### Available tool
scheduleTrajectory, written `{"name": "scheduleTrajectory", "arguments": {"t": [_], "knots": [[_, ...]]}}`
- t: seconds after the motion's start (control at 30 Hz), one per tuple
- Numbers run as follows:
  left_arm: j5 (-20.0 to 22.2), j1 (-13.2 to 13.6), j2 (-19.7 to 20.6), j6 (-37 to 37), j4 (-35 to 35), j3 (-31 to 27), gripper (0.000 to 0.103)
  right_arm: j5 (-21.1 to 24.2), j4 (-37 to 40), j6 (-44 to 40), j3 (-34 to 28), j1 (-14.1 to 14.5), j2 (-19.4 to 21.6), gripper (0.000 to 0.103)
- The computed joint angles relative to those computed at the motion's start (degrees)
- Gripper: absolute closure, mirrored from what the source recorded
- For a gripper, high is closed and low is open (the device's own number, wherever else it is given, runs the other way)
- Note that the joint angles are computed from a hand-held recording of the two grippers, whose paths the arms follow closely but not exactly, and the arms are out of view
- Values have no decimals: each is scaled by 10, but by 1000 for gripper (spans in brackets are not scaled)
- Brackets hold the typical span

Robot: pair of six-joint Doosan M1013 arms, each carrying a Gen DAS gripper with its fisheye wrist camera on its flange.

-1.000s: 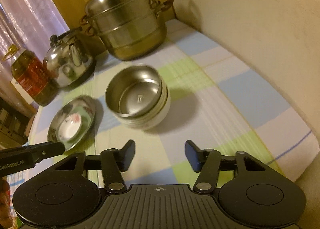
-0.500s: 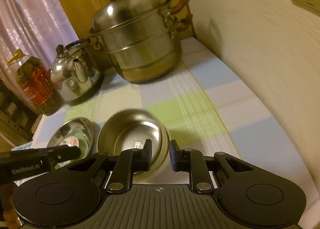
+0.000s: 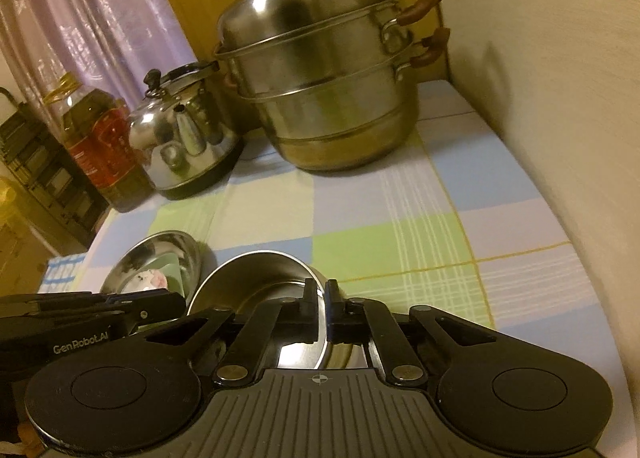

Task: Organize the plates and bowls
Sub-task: 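Lower the left gripper onto the stack's rim and close it, then lift and carry the nested bowl stack with the left gripper toward the steel plate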

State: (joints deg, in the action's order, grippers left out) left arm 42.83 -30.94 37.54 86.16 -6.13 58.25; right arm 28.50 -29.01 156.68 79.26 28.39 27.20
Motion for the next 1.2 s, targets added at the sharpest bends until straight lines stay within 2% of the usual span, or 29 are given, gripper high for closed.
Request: {"name": "scheduleTrajectory", "arguments": {"t": [0.4,0.8,1.0,1.2], "knots": [[24,-8,14,-21,19,-19,100,-30,76,-76,7,-17,-2,102],[29,-9,18,-32,23,-25,100,-23,120,-121,1,-22,2,101],[45,-6,23,-46,14,-34,96,-17,139,-135,0,-24,0,101],[49,-5,24,-49,12,-37,88,-10,170,-158,-1,-26,-2,101]]}}
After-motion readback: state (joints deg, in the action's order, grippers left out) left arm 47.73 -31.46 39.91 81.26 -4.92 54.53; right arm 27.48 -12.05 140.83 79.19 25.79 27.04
